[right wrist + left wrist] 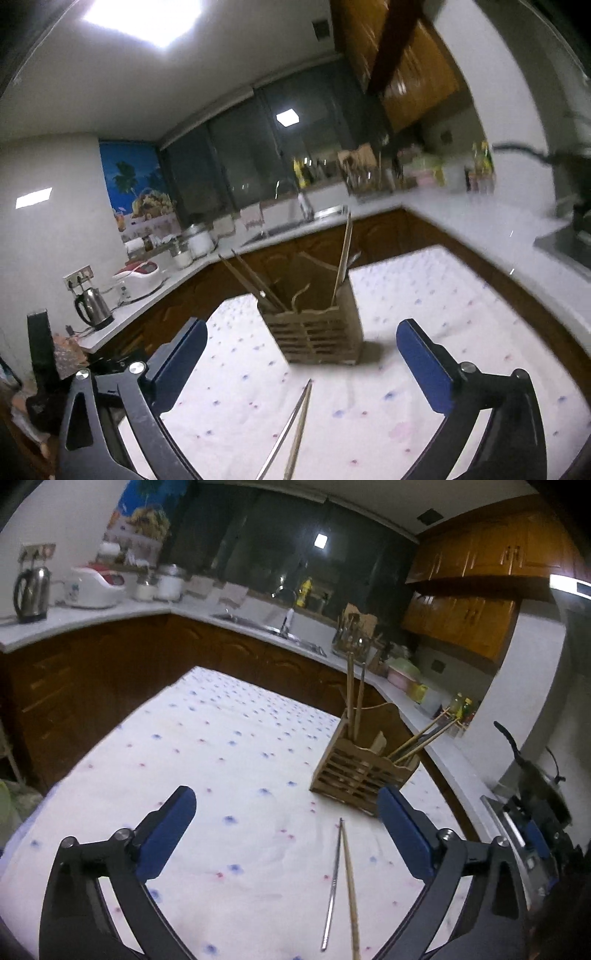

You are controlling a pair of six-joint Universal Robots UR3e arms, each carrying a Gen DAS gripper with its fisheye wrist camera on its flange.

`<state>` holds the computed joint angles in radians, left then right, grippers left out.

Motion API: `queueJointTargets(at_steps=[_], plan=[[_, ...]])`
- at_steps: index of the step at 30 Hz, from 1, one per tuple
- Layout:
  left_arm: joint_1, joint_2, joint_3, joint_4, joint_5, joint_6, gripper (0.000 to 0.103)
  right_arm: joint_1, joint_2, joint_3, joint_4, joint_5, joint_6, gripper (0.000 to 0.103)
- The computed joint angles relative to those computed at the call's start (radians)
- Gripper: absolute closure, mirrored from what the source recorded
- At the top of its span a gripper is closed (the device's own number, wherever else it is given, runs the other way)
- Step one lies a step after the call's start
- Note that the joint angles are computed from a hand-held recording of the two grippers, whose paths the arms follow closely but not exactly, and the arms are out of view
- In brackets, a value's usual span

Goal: Organize utensils

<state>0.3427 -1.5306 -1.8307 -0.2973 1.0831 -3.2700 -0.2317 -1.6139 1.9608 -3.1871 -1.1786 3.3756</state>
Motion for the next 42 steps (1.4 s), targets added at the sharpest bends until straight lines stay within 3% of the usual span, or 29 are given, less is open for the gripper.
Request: queueJointTargets(at_steps=[6, 11, 17, 25, 42], plan=[[-0.052, 0.071, -0.185, 0.194, 0.137, 0.07, 0.002, 0.056, -0.05, 0.198, -0.216, -0.129, -0.06, 0.0], [-0.049, 0.103, -0.293, 0.293, 0.149, 0.088, 0.0, 0.049, -0.091, 0.307, -0.265, -0.141, -0.084, 0.0], [-0.042, 0.115, -0.37, 0.35, 0.151, 0.117, 0.0, 0.021, -0.136, 0.402, -0.318, -0.134, -0.08, 0.0], [-0.093, 0.078, -0.445, 0.464, 0.23, 0.159, 0.0, -0.004, -0.125, 0.489, -0.413, -0.125, -0.085, 0.0], [-0.158, 0.034, -0.476, 0.521, 0.317, 0.175, 0.0, 0.039, -0.092, 0.56, -0.484, -0.174, -0.15, 0.0]])
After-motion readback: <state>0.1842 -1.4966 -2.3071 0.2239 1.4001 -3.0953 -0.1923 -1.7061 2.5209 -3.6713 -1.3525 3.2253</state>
